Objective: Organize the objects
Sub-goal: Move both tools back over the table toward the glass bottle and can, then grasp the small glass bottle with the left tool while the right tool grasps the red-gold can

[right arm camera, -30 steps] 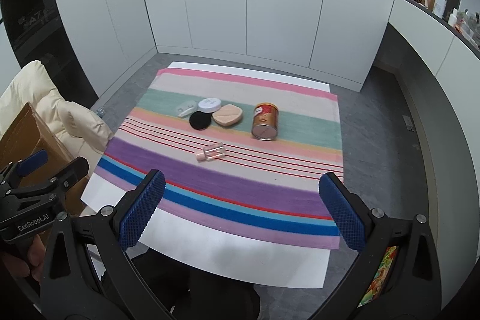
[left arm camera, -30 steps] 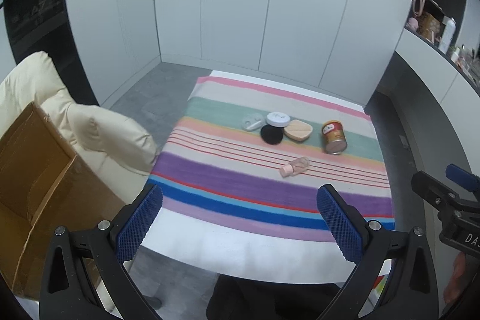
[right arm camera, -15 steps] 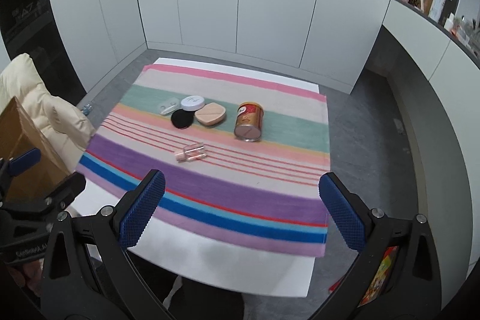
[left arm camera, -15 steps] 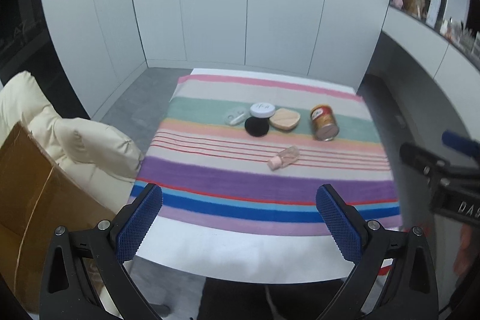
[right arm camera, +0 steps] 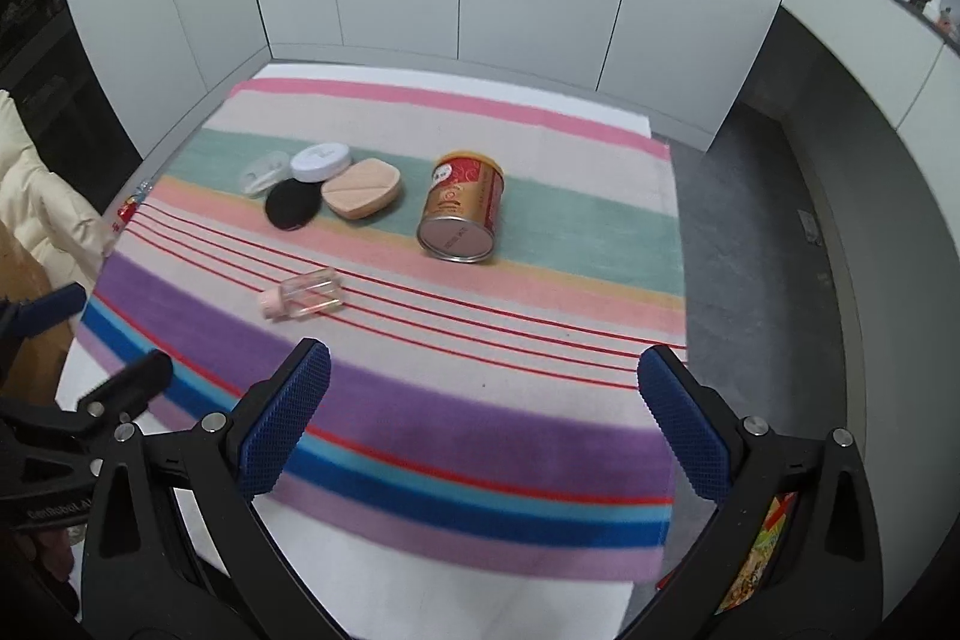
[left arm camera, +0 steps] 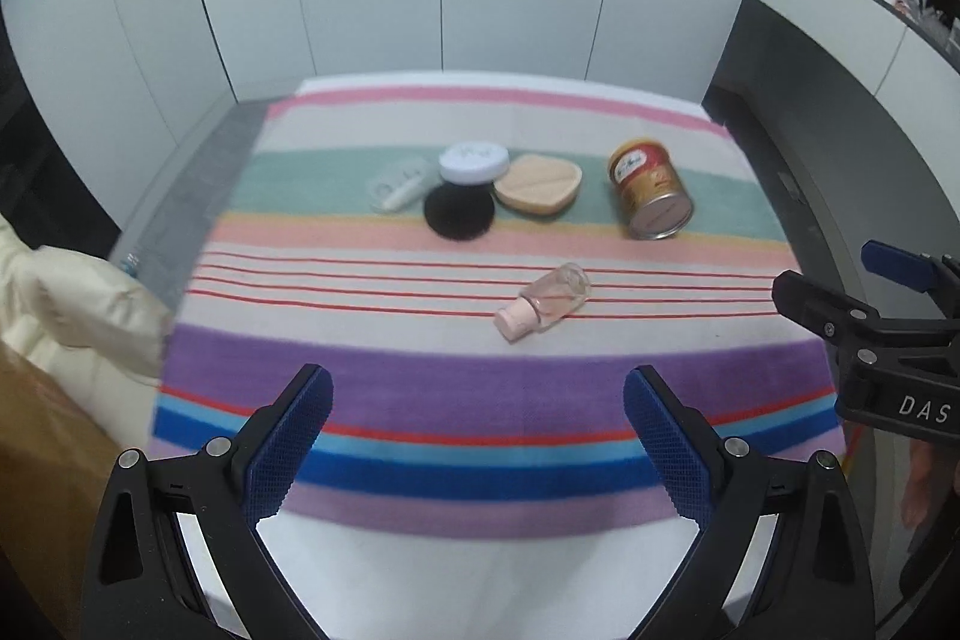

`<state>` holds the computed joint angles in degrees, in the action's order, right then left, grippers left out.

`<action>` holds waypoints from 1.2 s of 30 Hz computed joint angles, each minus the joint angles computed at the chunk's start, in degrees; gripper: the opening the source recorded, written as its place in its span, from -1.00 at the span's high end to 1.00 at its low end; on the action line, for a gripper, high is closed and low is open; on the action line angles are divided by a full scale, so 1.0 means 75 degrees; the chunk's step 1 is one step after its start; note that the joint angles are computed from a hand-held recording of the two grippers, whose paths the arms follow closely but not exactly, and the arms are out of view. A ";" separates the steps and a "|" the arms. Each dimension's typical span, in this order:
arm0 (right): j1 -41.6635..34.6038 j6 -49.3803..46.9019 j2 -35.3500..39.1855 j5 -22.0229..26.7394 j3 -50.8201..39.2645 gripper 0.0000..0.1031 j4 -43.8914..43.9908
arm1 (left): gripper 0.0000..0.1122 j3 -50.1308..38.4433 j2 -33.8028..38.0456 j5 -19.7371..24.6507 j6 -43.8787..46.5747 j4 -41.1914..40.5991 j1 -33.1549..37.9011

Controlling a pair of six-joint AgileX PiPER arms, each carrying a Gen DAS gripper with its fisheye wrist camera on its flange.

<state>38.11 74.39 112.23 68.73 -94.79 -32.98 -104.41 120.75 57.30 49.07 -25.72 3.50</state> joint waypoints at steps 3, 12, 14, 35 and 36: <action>-0.0341 -0.0069 0.0202 -0.0552 0.0204 -1.00 0.0121 | -0.59 -0.0383 0.0543 -0.0119 -0.0198 0.0195 -0.0299; -0.1251 -0.0625 0.1186 -0.1703 -0.0083 -1.00 0.0366 | -0.26 -0.1616 0.1955 -0.0238 -0.0602 0.0677 -0.1073; -0.1411 -0.0772 0.1394 -0.1877 -0.0228 -1.00 0.0460 | -0.18 -0.1856 0.2195 -0.0178 -0.0636 0.0693 -0.1167; -0.2131 -0.1017 0.2510 -0.2252 -0.1463 -0.11 0.0680 | 0.51 -0.4429 0.3374 0.1302 -0.1178 0.0285 -0.0903; -0.2094 -0.1049 0.2461 -0.2209 -0.1462 -0.11 0.0697 | 0.51 -0.4381 0.3296 0.1318 -0.1210 0.0319 -0.0882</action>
